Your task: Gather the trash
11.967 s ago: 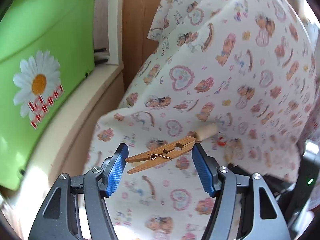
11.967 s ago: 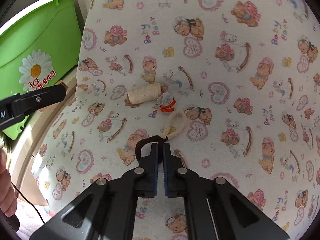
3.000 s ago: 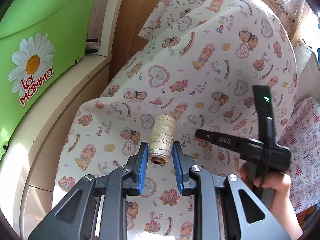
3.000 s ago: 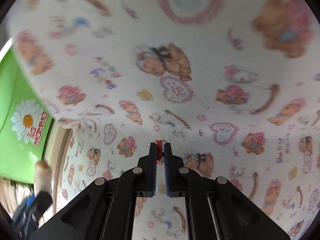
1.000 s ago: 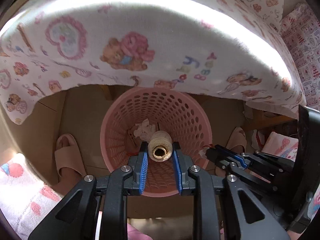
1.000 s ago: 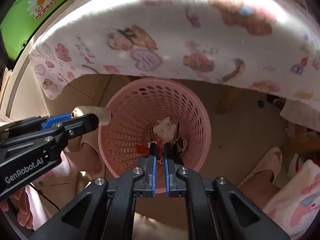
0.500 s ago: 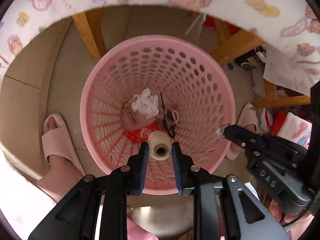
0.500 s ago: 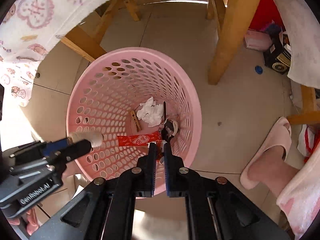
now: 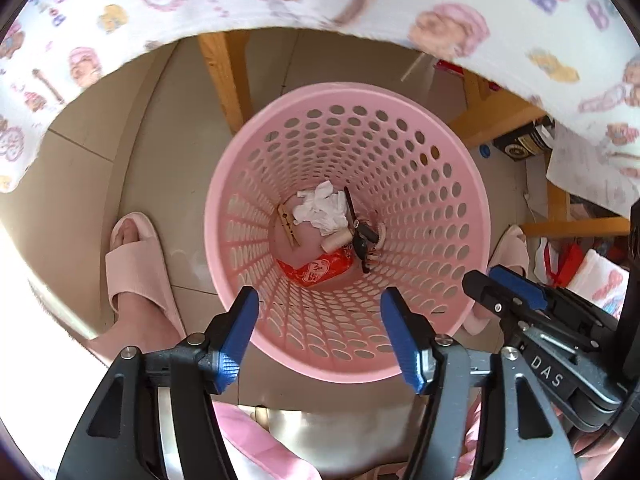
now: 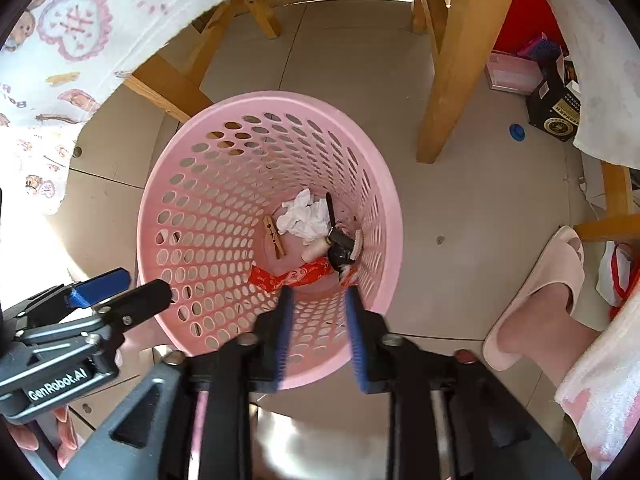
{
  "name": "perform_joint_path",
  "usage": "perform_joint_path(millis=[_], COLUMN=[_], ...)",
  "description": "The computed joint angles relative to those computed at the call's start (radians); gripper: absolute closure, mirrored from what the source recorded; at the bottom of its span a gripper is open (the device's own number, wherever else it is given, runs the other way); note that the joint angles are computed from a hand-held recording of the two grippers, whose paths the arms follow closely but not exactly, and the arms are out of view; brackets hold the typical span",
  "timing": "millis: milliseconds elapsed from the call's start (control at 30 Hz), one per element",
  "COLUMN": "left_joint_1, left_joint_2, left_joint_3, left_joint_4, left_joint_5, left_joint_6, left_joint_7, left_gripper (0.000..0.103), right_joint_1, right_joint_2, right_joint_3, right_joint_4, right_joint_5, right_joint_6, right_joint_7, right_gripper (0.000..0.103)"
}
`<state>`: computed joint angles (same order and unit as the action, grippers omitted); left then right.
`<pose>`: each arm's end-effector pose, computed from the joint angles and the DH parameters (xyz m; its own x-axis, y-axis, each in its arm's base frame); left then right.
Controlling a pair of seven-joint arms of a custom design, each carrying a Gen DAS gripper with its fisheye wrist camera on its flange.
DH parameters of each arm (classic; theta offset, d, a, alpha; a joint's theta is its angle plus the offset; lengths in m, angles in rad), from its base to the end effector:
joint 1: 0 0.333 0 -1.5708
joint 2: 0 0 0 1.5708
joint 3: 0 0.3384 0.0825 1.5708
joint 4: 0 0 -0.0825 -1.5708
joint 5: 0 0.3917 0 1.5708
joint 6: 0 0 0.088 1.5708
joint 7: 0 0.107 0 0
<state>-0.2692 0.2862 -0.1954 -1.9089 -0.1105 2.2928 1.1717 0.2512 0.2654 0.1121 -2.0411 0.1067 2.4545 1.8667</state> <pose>0.5731 -0.2817 0.3779 0.0110 -0.9854 0.1698 -0.9994 -0.0167 -0.0318 0.5776 0.2167 0.3443 -0.0083 -0.9894 -0.1453 -0.9941 0.0238 -0.1055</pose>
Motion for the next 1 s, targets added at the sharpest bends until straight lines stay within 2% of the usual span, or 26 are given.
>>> perform_joint_path(millis=[67,200,467,567,633,700,800,867,933,1000], left_joint_1=[0.0,-0.014,-0.014,-0.025,-0.034,-0.031,-0.014,0.005,0.027,0.042], left_joint_2=[-0.005,-0.02,-0.116,-0.151,-0.177,-0.206,-0.246,-0.268,-0.283,-0.294], left_joint_3=[0.003,0.011,0.014,0.023,0.027,0.025,0.016,0.01,0.007,0.0], left_joint_4=[-0.003,-0.003,-0.052,-0.061,-0.066,-0.078,-0.096,-0.112,-0.127,-0.123], left_joint_5=[0.003,0.054,0.15,0.263,0.373,0.461,0.556,0.556,0.544,0.58], left_joint_6=[-0.001,0.011,0.138,0.172,0.195,0.231,0.283,0.336,0.392,0.405], left_joint_7=[-0.006,-0.039,-0.09,-0.152,-0.216,-0.27,-0.324,-0.342,-0.373,-0.417], left_gripper=[0.041,0.041,0.041,0.041,0.041,0.037,0.022,0.01,0.004,0.004], right_joint_1=[0.007,0.011,0.029,0.032,0.035,0.035,0.028,0.022,0.012,-0.005], right_joint_2=[-0.009,-0.04,-0.145,-0.2,-0.236,-0.269,-0.312,-0.339,-0.368,-0.392], right_joint_3=[-0.006,-0.012,-0.032,-0.038,-0.04,-0.04,-0.036,-0.032,-0.028,-0.017], right_joint_4=[-0.008,-0.029,-0.077,-0.104,-0.118,-0.12,-0.124,-0.125,-0.139,-0.149], right_joint_5=[-0.022,-0.036,-0.157,-0.204,-0.259,-0.301,-0.465,-0.535,-0.599,-0.678], right_joint_6=[0.005,0.023,0.115,0.165,0.19,0.193,0.2,0.209,0.261,0.313], right_joint_7=[0.017,0.049,0.125,0.165,0.194,0.195,0.293,0.322,0.361,0.412], right_gripper=[0.054,0.053,0.046,0.041,0.034,0.029,0.028,0.025,0.018,0.017])
